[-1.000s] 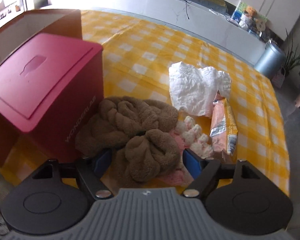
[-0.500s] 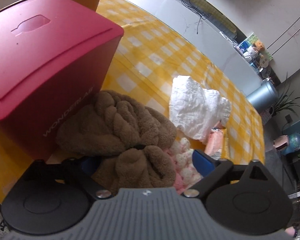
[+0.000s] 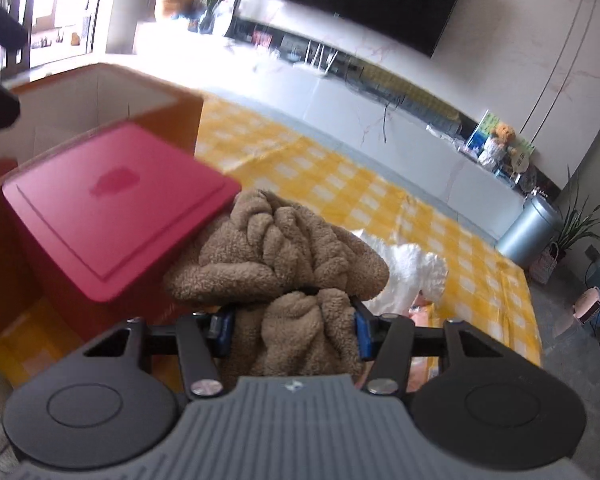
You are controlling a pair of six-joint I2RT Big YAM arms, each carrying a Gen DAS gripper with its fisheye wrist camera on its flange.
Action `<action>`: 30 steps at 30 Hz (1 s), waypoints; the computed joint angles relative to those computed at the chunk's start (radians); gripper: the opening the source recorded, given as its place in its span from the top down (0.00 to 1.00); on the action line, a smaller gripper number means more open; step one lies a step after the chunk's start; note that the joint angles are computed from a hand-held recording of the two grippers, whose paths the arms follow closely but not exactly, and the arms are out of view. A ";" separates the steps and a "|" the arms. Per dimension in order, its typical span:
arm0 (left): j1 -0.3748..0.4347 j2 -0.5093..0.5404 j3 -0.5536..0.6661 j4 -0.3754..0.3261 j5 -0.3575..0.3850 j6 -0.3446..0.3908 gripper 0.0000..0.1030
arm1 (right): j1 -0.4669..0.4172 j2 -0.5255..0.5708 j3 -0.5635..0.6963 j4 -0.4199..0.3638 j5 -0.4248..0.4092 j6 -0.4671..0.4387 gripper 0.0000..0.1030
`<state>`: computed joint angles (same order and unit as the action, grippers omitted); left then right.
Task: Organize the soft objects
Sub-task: 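Lift the brown towel with the right tool while the left tool grasps the pink-white crochet pouch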
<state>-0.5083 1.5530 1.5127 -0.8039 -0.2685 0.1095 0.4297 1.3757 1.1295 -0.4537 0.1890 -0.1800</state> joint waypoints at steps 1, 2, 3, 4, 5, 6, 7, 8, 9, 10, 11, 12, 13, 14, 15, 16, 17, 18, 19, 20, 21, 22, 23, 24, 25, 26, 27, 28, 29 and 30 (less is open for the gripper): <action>0.005 0.003 0.012 -0.005 0.009 -0.019 0.18 | -0.006 -0.026 -0.023 0.053 -0.009 0.020 0.48; 0.008 0.008 0.024 -0.010 0.016 -0.027 0.18 | -0.015 -0.051 -0.046 0.112 -0.023 0.051 0.47; 0.007 0.011 0.030 -0.007 0.021 -0.018 0.18 | -0.026 -0.076 -0.068 0.176 -0.035 0.100 0.47; 0.005 0.011 0.031 0.005 0.025 0.001 0.18 | -0.034 -0.093 -0.083 0.224 -0.030 0.143 0.47; 0.001 0.010 0.027 0.023 0.025 0.012 0.18 | -0.039 -0.106 -0.093 0.263 -0.009 0.183 0.47; -0.005 0.013 0.027 0.041 0.025 0.014 0.18 | -0.044 -0.118 -0.100 0.289 0.014 0.223 0.47; -0.009 0.021 0.037 0.039 0.036 0.012 0.18 | -0.048 -0.129 -0.105 0.306 0.042 0.266 0.47; -0.012 0.034 0.054 0.030 0.061 0.007 0.18 | -0.054 -0.136 -0.105 0.309 0.063 0.309 0.47; -0.014 0.045 0.066 0.031 0.100 -0.003 0.18 | -0.062 -0.142 -0.106 0.304 0.074 0.343 0.47; -0.013 0.058 0.080 0.029 0.142 -0.006 0.18 | -0.067 -0.146 -0.107 0.299 0.086 0.364 0.47; -0.015 0.076 0.102 0.017 0.178 -0.003 0.18 | -0.067 -0.149 -0.104 0.278 0.108 0.381 0.47; -0.021 0.105 0.136 -0.009 0.205 0.004 0.18 | -0.070 -0.143 -0.092 0.241 0.126 0.396 0.47; -0.028 0.129 0.166 -0.031 0.221 0.013 0.18 | -0.069 -0.133 -0.072 0.189 0.148 0.412 0.47; -0.037 0.156 0.195 -0.049 0.242 0.026 0.18 | -0.072 -0.123 -0.059 0.152 0.169 0.426 0.47; -0.045 0.181 0.225 -0.065 0.264 0.040 0.18 | -0.079 -0.111 -0.043 0.107 0.190 0.455 0.47; -0.053 0.205 0.250 -0.077 0.282 0.053 0.18 | -0.087 -0.098 -0.027 0.061 0.205 0.496 0.47; -0.061 0.229 0.273 -0.083 0.299 0.063 0.17 | -0.095 -0.090 -0.016 0.027 0.211 0.534 0.47; -0.070 0.258 0.298 -0.085 0.323 0.071 0.17 | -0.108 -0.087 -0.013 -0.004 0.215 0.576 0.48; -0.077 0.280 0.315 -0.081 0.336 0.070 0.17 | -0.120 -0.085 -0.014 -0.022 0.214 0.609 0.48; -0.085 0.302 0.332 -0.078 0.339 0.063 0.17 | -0.130 -0.081 -0.012 -0.040 0.209 0.632 0.48; -0.094 0.339 0.370 -0.099 0.341 0.065 0.17 | -0.140 -0.075 -0.010 -0.063 0.206 0.659 0.48; -0.102 0.373 0.411 -0.134 0.339 0.075 0.16 | -0.148 -0.074 -0.012 -0.083 0.208 0.682 0.48; -0.112 0.409 0.452 -0.171 0.318 0.079 0.16 | -0.155 -0.070 -0.014 -0.094 0.212 0.694 0.48; -0.121 0.438 0.482 -0.197 0.288 0.070 0.17 | -0.157 -0.069 -0.018 -0.102 0.219 0.707 0.48; -0.127 0.465 0.510 -0.222 0.275 0.064 0.17 | -0.159 -0.072 -0.024 -0.111 0.221 0.720 0.48; -0.130 0.493 0.541 -0.250 0.275 0.063 0.17 | -0.163 -0.071 -0.024 -0.121 0.220 0.729 0.48; -0.131 0.527 0.581 -0.287 0.279 0.059 0.17 | -0.170 -0.075 -0.027 -0.125 0.216 0.738 0.48; -0.134 0.555 0.616 -0.320 0.272 0.047 0.17 | -0.175 -0.079 -0.031 -0.118 0.211 0.741 0.48; -0.135 0.593 0.668 -0.371 0.260 0.028 0.17 | -0.179 -0.085 -0.040 -0.108 0.204 0.741 0.48; -0.134 0.624 0.709 -0.401 0.261 0.010 0.17 | -0.182 -0.088 -0.043 -0.102 0.197 0.742 0.48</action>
